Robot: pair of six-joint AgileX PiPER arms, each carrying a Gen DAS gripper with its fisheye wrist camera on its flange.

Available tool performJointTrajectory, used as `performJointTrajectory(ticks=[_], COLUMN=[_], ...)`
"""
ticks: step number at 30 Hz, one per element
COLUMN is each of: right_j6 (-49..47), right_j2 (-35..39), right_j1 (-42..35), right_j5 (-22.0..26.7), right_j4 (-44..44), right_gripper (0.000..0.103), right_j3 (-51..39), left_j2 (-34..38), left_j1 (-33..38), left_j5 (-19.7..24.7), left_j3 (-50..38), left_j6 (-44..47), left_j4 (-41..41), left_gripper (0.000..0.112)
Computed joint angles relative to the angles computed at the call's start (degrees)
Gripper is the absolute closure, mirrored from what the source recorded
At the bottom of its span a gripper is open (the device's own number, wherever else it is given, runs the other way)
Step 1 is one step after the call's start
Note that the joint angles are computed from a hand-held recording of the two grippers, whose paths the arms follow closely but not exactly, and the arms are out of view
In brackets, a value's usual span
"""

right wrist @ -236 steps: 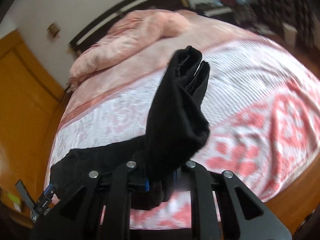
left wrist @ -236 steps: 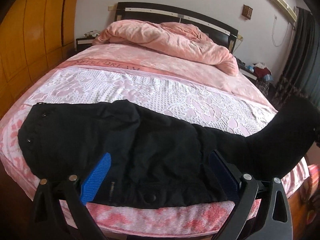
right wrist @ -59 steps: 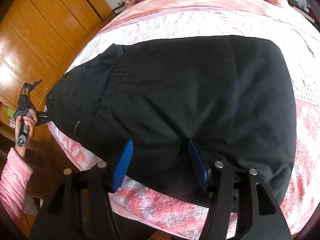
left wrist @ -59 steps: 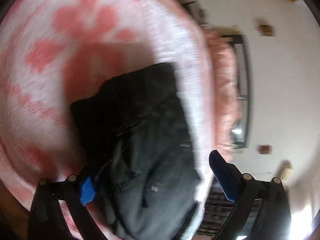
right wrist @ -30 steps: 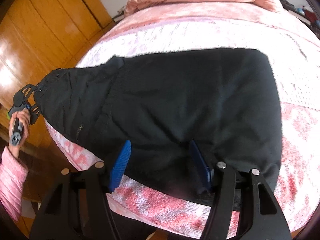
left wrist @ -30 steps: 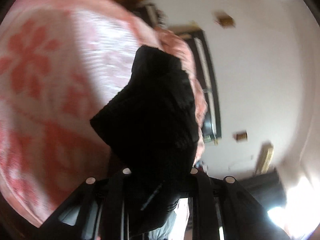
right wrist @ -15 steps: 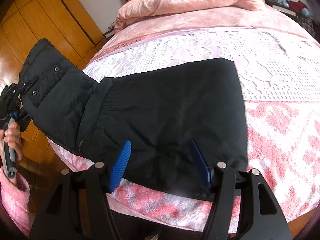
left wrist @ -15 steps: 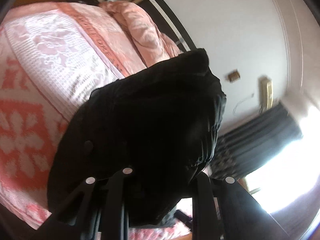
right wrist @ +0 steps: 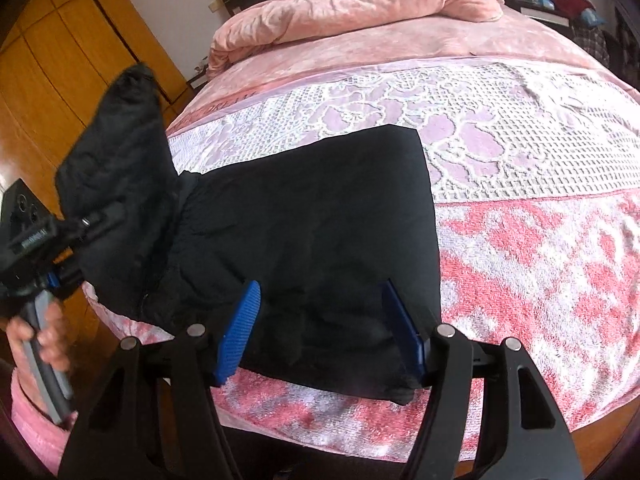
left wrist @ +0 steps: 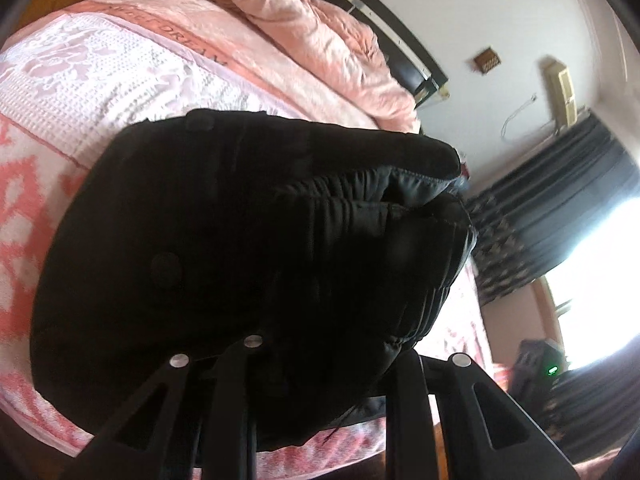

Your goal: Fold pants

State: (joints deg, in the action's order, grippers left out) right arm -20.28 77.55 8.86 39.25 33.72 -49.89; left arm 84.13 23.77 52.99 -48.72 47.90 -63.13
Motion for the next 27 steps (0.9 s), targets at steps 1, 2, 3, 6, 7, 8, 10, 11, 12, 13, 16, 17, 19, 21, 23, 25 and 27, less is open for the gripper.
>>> performJointTrajectory(ticks=[1, 2, 3, 6, 7, 8, 10, 11, 12, 13, 16, 17, 19, 21, 23, 25, 27], right_j6=[-0.5, -0.8, -1.4, -0.6, -0.4, -0.8, 0.7, 1.0, 1.0, 1.1, 1.2, 0.9, 0.3, -1.0, -1.8, -1.0, -0.8], right_j2=[-0.2, 0.0, 0.4, 2.0, 2.4, 3.0, 4.3, 4.6, 5.2, 5.5, 5.8, 5.8, 5.9, 5.8, 5.6, 5.5, 5.8], right_j1=[-0.4, -0.5, -0.8, 0.2, 0.5, 0.6, 1.1, 1.4, 1.5, 1.6, 1.7, 1.4, 0.3, -1.2, -2.0, -1.6, -1.2], right_j5=[0.2, 0.2, 0.3, -0.2, -0.5, -0.7, -1.1, -1.4, -1.9, -2.3, -2.0, -1.4, -0.2, 1.5, 3.1, 4.1, 5.0], right_j4=[0.4, 0.6, 1.0, 0.1, 0.1, 0.4, -0.8, -1.0, -1.1, -1.2, -1.6, -1.2, -0.2, 1.4, 2.8, 2.8, 3.2], right_gripper=[0.039, 0.039, 0.039, 0.039, 0.039, 0.039, 0.039, 0.039, 0.039, 0.039, 0.038, 0.035, 0.033, 0.033, 0.032, 0.028, 0.024], right_j3=[0.3, 0.3, 0.4, 0.0, 0.0, 0.2, 0.3, 0.6, 0.8, 1.0, 0.6, 0.3, -0.3, -1.0, -2.0, -3.3, -4.8], left_j2=[-0.6, -0.4, 0.3, -0.5, -0.3, -0.1, 1.0, 0.2, -0.2, -0.2, -2.4, -3.8, -6.0, -8.3, -10.2, -11.7, -10.1], left_j1=[-0.9, -1.7, -2.9, -4.3, -3.9, -4.2, -5.3, -5.4, -6.1, -6.4, -6.0, -4.4, -0.2, 2.7, 5.1, 4.2, 1.9], left_j5=[-1.1, -2.2, -3.4, -5.5, -4.9, -5.0, -5.1, -5.0, -5.0, -4.3, 0.9, 4.5, 10.7, 12.1, 10.5, 2.7, -4.3], left_j3=[1.4, 2.0, 2.0, 3.1, 2.0, 1.8, 0.2, 0.8, 0.7, 0.1, -2.6, -2.6, -2.9, -3.7, -3.5, -3.5, -3.7], left_j6=[0.5, 0.6, 0.7, 1.1, 0.3, 0.1, -1.7, -2.0, -3.2, -4.4, -8.2, -7.3, -4.9, -5.8, -5.3, -9.4, -14.5], left_j4=[0.0, 0.1, 0.0, 1.1, 2.2, 2.6, 4.2, 4.9, 6.0, 6.9, 10.6, 10.4, 8.8, 10.6, 12.5, 21.2, 29.9], left_gripper=[0.091, 0.091, 0.091, 0.091, 0.090, 0.089, 0.084, 0.081, 0.075, 0.069, 0.046, 0.039, 0.031, 0.024, 0.018, 0.017, 0.017])
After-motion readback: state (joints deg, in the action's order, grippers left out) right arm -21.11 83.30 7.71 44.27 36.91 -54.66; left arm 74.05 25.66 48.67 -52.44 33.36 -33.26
